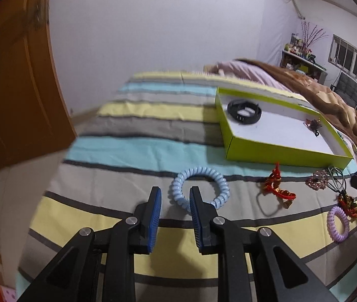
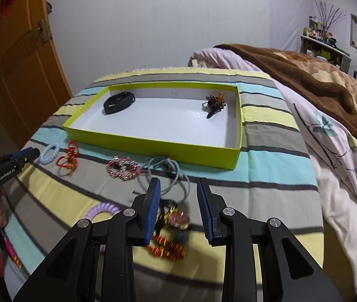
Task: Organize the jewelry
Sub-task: 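Close the left tool on the light-blue coil while the right tool grips the grey cord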
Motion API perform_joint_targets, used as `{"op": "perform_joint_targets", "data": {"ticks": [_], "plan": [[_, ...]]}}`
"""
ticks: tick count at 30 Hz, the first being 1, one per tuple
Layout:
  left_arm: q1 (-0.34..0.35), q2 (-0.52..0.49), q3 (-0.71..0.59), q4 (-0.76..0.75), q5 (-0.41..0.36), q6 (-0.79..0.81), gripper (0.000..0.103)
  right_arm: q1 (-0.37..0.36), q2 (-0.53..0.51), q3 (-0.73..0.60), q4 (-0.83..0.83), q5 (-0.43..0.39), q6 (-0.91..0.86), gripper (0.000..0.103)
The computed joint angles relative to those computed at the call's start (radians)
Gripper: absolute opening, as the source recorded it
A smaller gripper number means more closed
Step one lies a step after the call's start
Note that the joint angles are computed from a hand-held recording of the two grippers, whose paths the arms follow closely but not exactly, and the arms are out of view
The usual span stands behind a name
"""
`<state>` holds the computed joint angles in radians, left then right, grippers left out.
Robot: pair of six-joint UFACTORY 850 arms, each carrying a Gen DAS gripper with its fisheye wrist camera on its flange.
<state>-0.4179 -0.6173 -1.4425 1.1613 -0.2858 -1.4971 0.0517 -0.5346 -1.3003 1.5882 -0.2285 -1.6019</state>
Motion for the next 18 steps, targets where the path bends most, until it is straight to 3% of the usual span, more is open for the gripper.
{"op": "perform_joint_targets", "data": {"ticks": [8, 10, 12, 15, 18], "plan": [[0.007, -0.049, -0.081, -0.256, -0.042, 0.267, 0.024, 0.006, -0.085, -0.12, -0.501, -0.045, 0.504, 0.031], [0.008, -0.067, -0.108, -0.32, -0.052, 0.338, 0.024, 0.009, -0.085, -0.122, -0.525, -0.04, 0.52, 0.024], [0.003, -0.078, -0.125, -0.315, -0.074, 0.352, 0.024, 0.011, -0.086, -0.126, -0.561, -0.037, 0.552, 0.007], [-0.006, -0.091, -0.143, -0.297, -0.101, 0.359, 0.024, 0.011, -0.08, -0.117, -0.539, -0.033, 0.529, 0.004], [-0.009, -0.088, -0.139, -0.293, -0.094, 0.374, 0.009, 0.01, -0.063, -0.096, -0.432, -0.026, 0.427, 0.003]]}}
